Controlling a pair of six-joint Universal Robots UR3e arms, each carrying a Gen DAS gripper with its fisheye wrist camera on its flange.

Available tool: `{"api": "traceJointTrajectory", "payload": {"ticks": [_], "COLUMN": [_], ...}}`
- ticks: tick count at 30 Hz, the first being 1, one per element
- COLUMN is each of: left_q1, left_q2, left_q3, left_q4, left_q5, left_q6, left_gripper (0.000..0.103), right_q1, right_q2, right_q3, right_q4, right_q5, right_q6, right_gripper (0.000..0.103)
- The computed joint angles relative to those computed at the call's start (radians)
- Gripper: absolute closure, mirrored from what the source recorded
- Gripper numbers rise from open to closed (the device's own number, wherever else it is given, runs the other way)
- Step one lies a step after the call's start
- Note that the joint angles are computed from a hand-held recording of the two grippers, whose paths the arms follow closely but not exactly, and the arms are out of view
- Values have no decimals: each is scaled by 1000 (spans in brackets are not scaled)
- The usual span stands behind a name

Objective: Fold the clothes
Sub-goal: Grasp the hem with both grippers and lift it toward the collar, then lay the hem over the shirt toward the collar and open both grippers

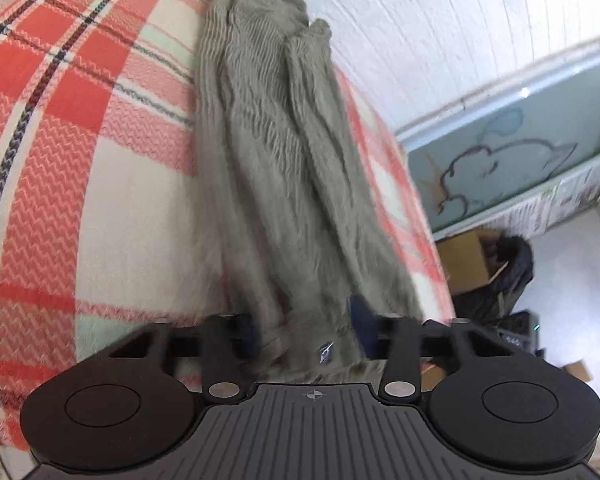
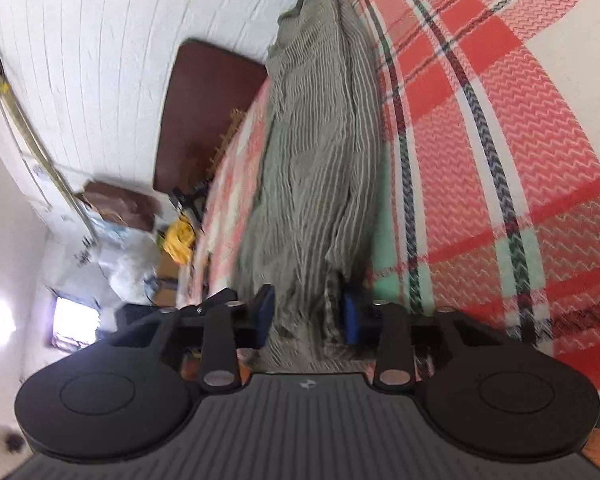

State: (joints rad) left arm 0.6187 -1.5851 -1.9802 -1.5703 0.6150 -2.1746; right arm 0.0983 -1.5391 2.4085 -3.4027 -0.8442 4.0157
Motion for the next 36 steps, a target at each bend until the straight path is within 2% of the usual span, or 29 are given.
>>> {"api": "traceJointTrajectory", "payload": {"ticks": [1, 2, 6, 8, 14, 16, 18, 20, 21, 23, 25, 27, 29, 31, 34, 36], "left_q1": [9, 19, 32, 34, 31, 19, -7, -48, -71, -119, -174, -224, -263, -294, -322, -334], "left_q2": [6, 10, 12, 16, -39, -54, -70, -109, -138, -216, -338, -475, -604, -727, -877, -970], "left_q3": [-21, -38, -39, -20, 137, 189, 227, 262, 277, 307, 386, 530, 681, 841, 1061, 1217], "left_q4": [13, 23, -8, -42, -262, -309, -267, -139, -27, 264, 591, 753, 834, 856, 806, 734], "left_q5": [2, 2, -11, -16, -87, -136, -193, -254, -279, -312, -291, -255, -218, -177, -117, -90], "left_q6": [-11, -21, -39, -35, 2, 11, -37, -147, -252, -507, -806, -1000, -1140, -1239, -1332, -1365], "left_gripper": [79, 85, 86, 86, 83, 79, 68, 63, 64, 62, 62, 62, 62, 62, 60, 51], "right_q1": [-3, -6, -25, -53, -133, -142, -155, -155, -156, -150, -145, -143, -142, -137, -129, -124], "right_q2": [-13, -25, -32, -25, 58, 100, 144, 224, 279, 375, 457, 548, 645, 745, 869, 933], "right_q3": [-2, -2, 21, 48, 19, -53, -151, -288, -372, -555, -727, -902, -1066, -1222, -1400, -1486], "right_q4": [45, 87, 69, -6, -287, -325, -314, -314, -323, -265, -158, -48, 51, 149, 252, 305], "right_q5": [10, 18, 43, 89, 216, 233, 250, 244, 241, 221, 195, 164, 131, 96, 58, 24], "right_q6": [-17, -32, -14, 22, 207, 251, 256, 279, 312, 324, 293, 272, 266, 265, 279, 294], "right_gripper": [86, 90, 93, 93, 93, 93, 93, 93, 93, 93, 93, 93, 93, 93, 93, 93]}}
